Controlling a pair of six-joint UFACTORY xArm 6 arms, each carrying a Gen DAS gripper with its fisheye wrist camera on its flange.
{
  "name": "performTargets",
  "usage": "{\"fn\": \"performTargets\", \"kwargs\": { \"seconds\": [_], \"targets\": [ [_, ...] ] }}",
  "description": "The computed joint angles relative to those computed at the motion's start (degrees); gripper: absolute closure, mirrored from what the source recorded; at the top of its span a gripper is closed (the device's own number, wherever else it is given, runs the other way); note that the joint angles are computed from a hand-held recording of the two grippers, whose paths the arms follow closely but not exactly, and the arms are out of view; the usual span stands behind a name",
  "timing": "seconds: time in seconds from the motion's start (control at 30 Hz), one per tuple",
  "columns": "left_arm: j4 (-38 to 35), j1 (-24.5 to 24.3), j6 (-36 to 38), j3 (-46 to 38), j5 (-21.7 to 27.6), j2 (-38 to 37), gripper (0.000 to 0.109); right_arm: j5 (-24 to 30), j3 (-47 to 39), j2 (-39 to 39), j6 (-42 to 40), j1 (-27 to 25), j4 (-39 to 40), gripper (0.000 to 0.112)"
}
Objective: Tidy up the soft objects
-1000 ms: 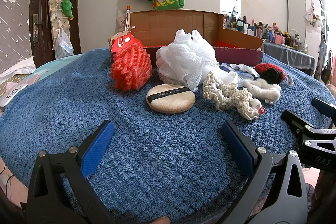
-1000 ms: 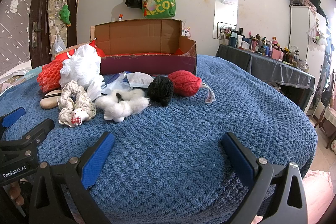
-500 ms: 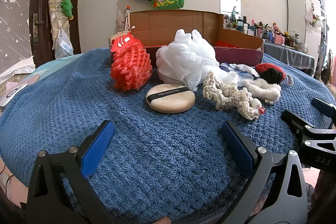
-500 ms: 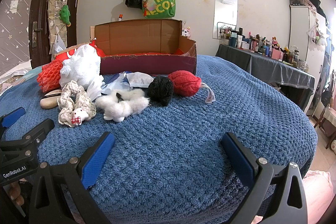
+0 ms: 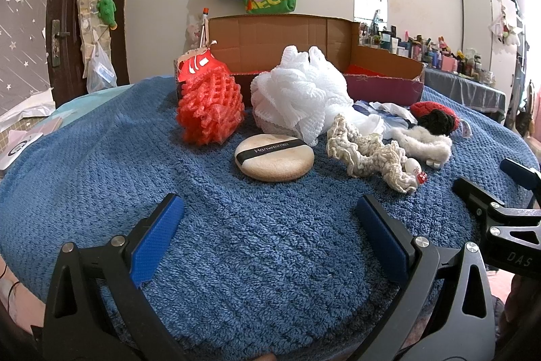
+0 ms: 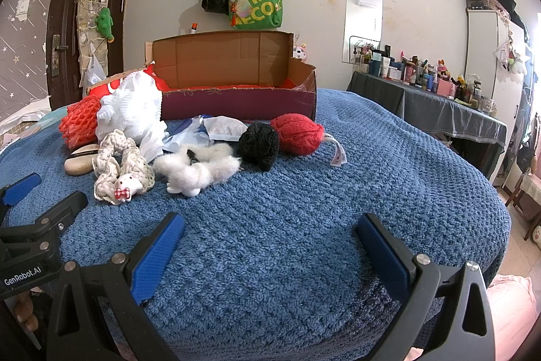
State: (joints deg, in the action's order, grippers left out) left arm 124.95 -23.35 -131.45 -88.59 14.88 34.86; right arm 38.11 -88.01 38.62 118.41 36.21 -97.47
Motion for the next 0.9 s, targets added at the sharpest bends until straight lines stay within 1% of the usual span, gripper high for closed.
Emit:
{"fn": "performTargets", "kwargs": {
  "seconds": [0.23,0.37,0.47,0.6,0.73,0.8,0.9],
  "targets": [
    [0.5,-0.3,0.0,-1.0,-0.2,0.7,0.006,-0.6,0.4,-0.5,0.1,0.0,-0.1,0.009],
    [3.2,-0.5,-1.5,-0.8,0.4,0.2,0.006,-0.7,0.4,-0.7,-0.2,-0.3,-0.4,0.009],
    [1.9,-0.1,0.7,-1.8,-0.6,0.2,0.006,-0.5,0.4,-1.1,-0.1,-0.5,-1.2,0.009],
    [-2.0,1.3,4.7,-4.0,-3.6,0.6,0.006,-0.2,-0.5,-1.3,-0.2,-0.6,-0.1,0.009],
    [-10.1,2.7,13.0,-6.4,-7.1,1.9,0.006,-2.0,-1.9,-1.3,0.0,-2.2,0.4,0.009],
    [-15.3,3.2,18.6,-7.2,-8.3,2.6,0.006,-2.8,-3.2,-0.8,-1.1,-2.8,1.6,0.009],
    [-21.3,3.9,25.1,-8.1,-9.8,3.5,0.006,-5.0,-4.8,-0.2,-2.1,-3.6,2.1,0.009]
  ]
}}
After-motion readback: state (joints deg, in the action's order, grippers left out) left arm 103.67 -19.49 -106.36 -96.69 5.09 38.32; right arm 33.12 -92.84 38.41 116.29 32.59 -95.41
